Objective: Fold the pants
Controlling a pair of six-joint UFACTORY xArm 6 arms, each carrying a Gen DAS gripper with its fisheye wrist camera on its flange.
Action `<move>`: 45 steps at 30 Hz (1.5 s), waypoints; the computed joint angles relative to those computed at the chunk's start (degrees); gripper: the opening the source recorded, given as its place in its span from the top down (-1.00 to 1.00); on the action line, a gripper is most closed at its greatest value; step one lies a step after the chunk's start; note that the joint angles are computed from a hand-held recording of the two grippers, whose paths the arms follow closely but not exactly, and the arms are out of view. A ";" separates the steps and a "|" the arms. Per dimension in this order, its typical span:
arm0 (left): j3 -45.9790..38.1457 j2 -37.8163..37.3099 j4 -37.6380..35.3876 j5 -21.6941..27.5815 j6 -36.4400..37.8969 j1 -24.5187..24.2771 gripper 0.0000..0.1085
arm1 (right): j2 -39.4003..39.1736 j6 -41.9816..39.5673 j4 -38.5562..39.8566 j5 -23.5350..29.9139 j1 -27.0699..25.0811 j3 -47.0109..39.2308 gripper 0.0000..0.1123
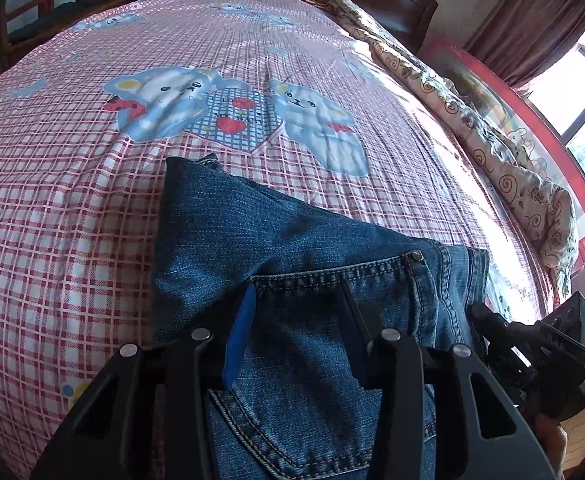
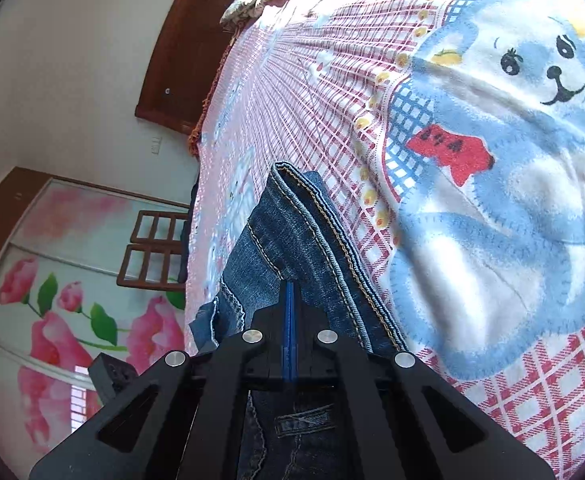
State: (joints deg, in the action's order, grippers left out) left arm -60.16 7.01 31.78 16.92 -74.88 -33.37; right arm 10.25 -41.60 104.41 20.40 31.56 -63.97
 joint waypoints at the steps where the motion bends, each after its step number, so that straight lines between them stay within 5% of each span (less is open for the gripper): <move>1: -0.58 -0.24 0.74 2.02 0.84 -0.66 0.24 | -0.96 0.82 -0.96 -0.21 0.06 0.79 1.00; 3: -0.63 -1.77 3.13 4.83 -0.39 -1.74 0.21 | -3.49 2.48 -5.15 -1.36 0.50 2.92 0.93; 7: 0.90 -6.82 6.99 13.06 -3.64 -4.95 -0.25 | -8.80 4.53 -10.81 -3.00 1.50 7.76 0.60; 11: 1.34 -10.42 8.46 22.61 -4.26 -9.64 -0.56 | -12.55 8.31 -18.88 -2.91 3.19 11.23 0.59; 16: 2.14 -12.49 6.49 27.54 -6.94 -14.38 -0.72 | -14.92 13.33 -28.26 -2.73 5.72 12.93 0.59; 28: 2.87 -9.69 -1.65 21.26 -9.88 -14.60 -0.77 | -12.16 20.52 -37.54 -3.21 7.35 10.52 0.57; 29: 3.12 -9.04 -2.45 20.34 -9.40 -14.30 -0.77 | -11.41 20.37 -37.54 -3.54 7.26 10.79 0.34; 36: -0.62 -4.12 -1.10 23.75 -8.86 -15.15 -0.86 | -10.69 12.41 -29.04 -2.59 6.34 11.55 0.47; 43: -0.39 -4.39 -1.68 23.16 -8.02 -14.65 -0.86 | -15.09 32.28 -52.38 -1.57 5.89 13.48 0.34; 45: -0.10 -4.55 -1.58 22.94 -8.15 -14.60 -0.86 | -16.62 31.56 -52.55 -3.65 6.35 13.78 0.30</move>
